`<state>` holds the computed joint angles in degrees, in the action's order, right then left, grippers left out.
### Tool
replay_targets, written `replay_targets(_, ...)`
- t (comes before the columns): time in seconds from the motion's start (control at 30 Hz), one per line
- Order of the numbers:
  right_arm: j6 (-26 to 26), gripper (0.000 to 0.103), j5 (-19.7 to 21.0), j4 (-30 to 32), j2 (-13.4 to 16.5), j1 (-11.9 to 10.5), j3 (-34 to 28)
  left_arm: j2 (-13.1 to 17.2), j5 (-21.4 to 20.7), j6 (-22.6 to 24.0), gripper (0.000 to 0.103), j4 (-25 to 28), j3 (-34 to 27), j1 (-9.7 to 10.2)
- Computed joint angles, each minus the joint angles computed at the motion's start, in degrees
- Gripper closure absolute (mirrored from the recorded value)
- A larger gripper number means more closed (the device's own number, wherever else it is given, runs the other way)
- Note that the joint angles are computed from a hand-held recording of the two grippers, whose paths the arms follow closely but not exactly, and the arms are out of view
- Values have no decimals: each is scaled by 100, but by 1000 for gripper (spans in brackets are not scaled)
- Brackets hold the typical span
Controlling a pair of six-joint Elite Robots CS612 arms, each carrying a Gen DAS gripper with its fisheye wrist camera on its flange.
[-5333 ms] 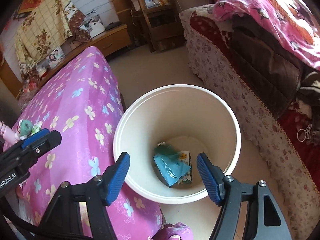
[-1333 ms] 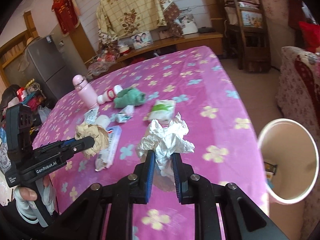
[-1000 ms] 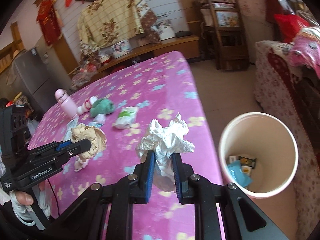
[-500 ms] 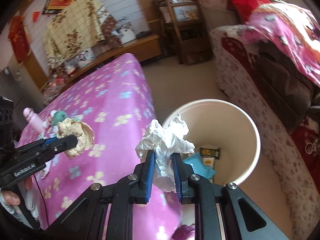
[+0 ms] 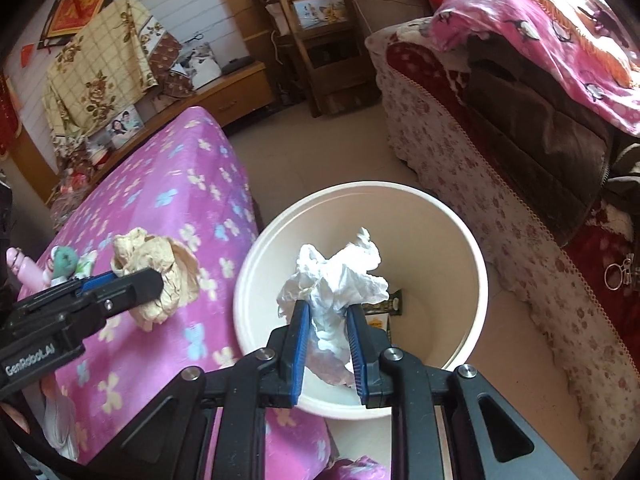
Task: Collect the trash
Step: 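Carry both items over the white bucket and open both grippers to drop them, then move both open tools back over the bed toward the remaining items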
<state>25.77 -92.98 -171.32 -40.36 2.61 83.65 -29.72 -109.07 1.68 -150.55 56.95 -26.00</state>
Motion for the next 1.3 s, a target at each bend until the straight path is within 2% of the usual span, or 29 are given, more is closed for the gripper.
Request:
replay_targets(0.17, 185, 80, 76, 82, 41, -64, -3, 52, -30, -50, 44, 65, -65, 34)
replay_targets(0.37, 239, 79, 229, -117, 73, -100, 36, -4, 38, -99, 44, -53, 45, 80)
replay_targets(0.7, 151, 78, 322, -197, -3, 23, 81, -258, 379, -113, 43, -531, 543, 139)
replay_targets(0.87, 76, 77, 311, -313, -86, 142, 113, -422, 519, -126, 37, -853, 855, 185)
replay_targets(0.9, 20, 75, 292, -315, -111, 180, 111, -454, 546, -137, 36, -912, 911, 196)
replay_targets(0.97, -58, 57, 285, -341, -149, 234, 117, -522, 548, -182, 33, -1005, 1025, 235)
replay_targets(1.0, -90, 24, 342, -395, -165, 255, 123, -557, 540, -205, 32, -1046, 1084, 258)
replay_targets(1.03, -132, 14, 454, -485, -184, 279, 131, -595, 555, -233, 32, -1091, 1146, 279)
replay_targets(1.17, -296, 14, 296, -382, -242, 435, 44, -751, 749, -230, 32, -1306, 1412, 352)
replay_targets(1.3, -320, 14, 303, -280, -257, 549, -60, -892, 893, -292, 32, -1502, 1641, 466)
